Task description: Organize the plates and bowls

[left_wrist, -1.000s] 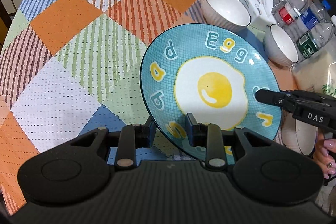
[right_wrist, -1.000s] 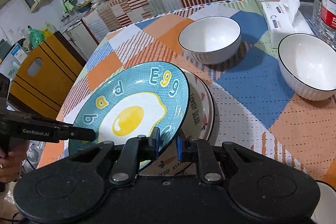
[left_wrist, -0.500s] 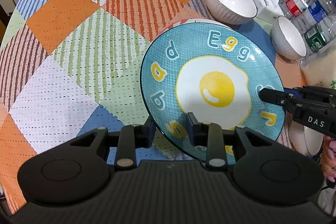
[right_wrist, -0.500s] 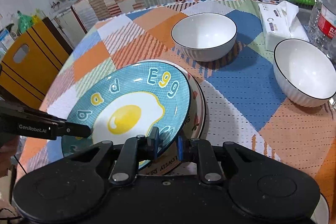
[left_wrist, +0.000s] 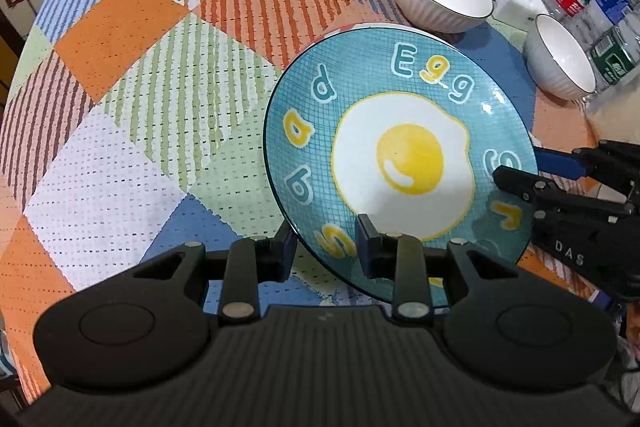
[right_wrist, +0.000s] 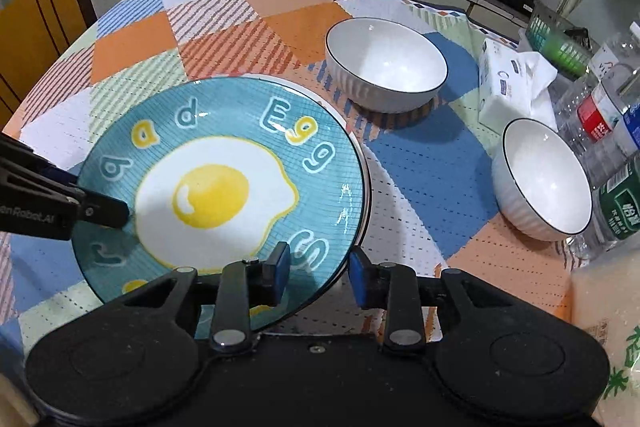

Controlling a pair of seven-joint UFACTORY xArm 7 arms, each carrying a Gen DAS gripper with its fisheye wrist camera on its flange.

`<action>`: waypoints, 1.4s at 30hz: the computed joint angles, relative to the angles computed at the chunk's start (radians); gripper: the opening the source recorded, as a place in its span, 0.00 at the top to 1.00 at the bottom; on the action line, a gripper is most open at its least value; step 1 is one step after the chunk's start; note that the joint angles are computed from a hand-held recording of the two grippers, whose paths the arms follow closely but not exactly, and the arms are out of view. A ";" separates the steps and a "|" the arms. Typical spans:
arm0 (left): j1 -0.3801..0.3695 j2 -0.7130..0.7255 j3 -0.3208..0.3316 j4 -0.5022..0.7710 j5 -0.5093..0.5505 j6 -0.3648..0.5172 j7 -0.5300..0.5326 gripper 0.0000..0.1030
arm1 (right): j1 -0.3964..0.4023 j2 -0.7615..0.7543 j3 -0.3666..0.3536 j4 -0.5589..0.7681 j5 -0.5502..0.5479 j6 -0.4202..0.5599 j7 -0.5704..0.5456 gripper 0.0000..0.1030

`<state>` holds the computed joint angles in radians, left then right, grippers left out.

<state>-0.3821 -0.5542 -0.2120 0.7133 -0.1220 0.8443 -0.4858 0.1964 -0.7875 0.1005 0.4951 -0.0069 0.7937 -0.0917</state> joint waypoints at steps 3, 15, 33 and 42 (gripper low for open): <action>0.025 0.026 -0.048 0.040 0.059 0.040 -0.059 0.71 | -0.010 -0.036 0.036 -0.047 -0.054 -0.060 -0.011 0.65; -0.003 -0.049 -0.080 0.104 0.124 0.193 -0.157 0.72 | -0.004 -0.324 -0.089 -0.141 -0.010 -0.015 -0.049 0.68; -0.096 -0.117 -0.236 0.189 0.131 0.201 -0.176 0.63 | -0.254 -0.762 -0.331 -0.168 0.053 0.331 -0.324 0.44; -0.137 -0.011 -0.273 0.189 0.163 0.051 -0.220 0.50 | -0.360 -0.741 -0.441 -0.176 0.038 0.390 -0.454 0.33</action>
<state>-0.5187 -0.5655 -0.4854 0.9024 0.0412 0.8949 -0.7059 -0.1636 -1.5290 -0.3407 0.3191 0.0310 1.1840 -0.5453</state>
